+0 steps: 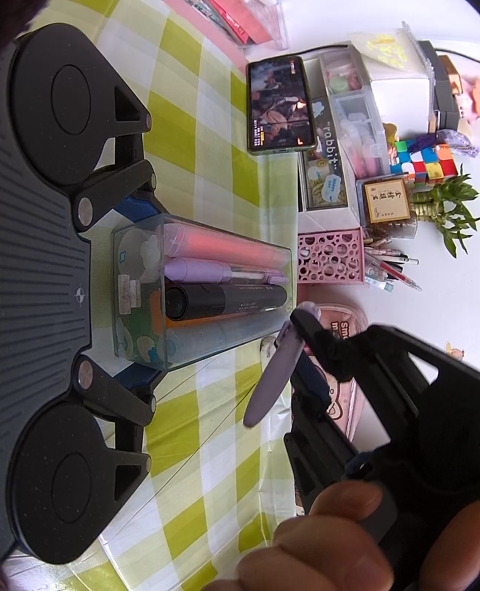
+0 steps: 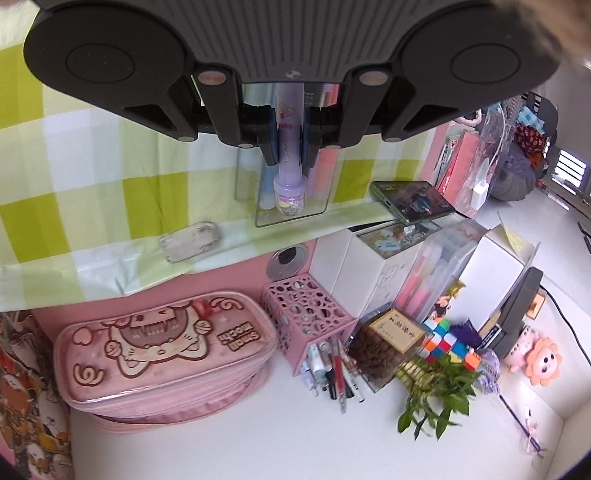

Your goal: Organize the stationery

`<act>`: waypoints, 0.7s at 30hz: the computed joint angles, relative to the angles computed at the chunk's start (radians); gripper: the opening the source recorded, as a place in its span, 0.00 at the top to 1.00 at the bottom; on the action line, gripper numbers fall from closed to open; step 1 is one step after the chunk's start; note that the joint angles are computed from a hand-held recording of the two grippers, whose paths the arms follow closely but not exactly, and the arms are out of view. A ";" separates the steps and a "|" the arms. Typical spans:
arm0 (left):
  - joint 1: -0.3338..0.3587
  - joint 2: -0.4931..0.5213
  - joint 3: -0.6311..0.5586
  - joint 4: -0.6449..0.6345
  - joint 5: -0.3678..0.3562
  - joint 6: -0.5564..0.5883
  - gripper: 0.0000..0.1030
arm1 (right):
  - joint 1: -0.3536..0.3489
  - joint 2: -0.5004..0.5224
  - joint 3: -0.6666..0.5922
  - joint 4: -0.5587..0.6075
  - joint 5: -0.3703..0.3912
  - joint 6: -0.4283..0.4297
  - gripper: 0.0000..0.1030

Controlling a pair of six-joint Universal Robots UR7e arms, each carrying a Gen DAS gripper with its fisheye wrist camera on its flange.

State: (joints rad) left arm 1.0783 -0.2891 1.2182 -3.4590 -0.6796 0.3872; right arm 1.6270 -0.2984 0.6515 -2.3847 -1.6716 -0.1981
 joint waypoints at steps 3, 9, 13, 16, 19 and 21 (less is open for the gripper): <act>0.000 0.000 0.000 0.001 0.000 0.001 0.29 | 0.009 0.011 -0.022 0.022 -0.006 0.017 0.82; 0.000 -0.001 -0.003 0.007 -0.007 0.004 0.29 | 0.031 0.057 -0.109 0.113 -0.045 0.029 0.82; 0.001 -0.002 -0.002 0.008 -0.009 0.001 0.29 | 0.035 0.073 -0.132 0.121 -0.064 0.068 0.82; 0.003 -0.006 0.000 0.013 -0.016 -0.007 0.29 | 0.038 0.087 -0.163 0.148 -0.069 0.085 0.80; 0.003 -0.004 -0.003 0.014 -0.014 -0.003 0.29 | 0.042 0.094 -0.179 0.157 -0.078 0.081 0.80; 0.002 -0.003 -0.001 0.011 -0.013 -0.003 0.29 | 0.046 0.099 -0.184 0.148 -0.093 0.070 0.80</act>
State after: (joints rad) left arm 1.0806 -0.2924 1.2167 -3.4475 -0.6926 0.3843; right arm 1.6728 -0.1997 0.4673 -2.2369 -1.7643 -0.1276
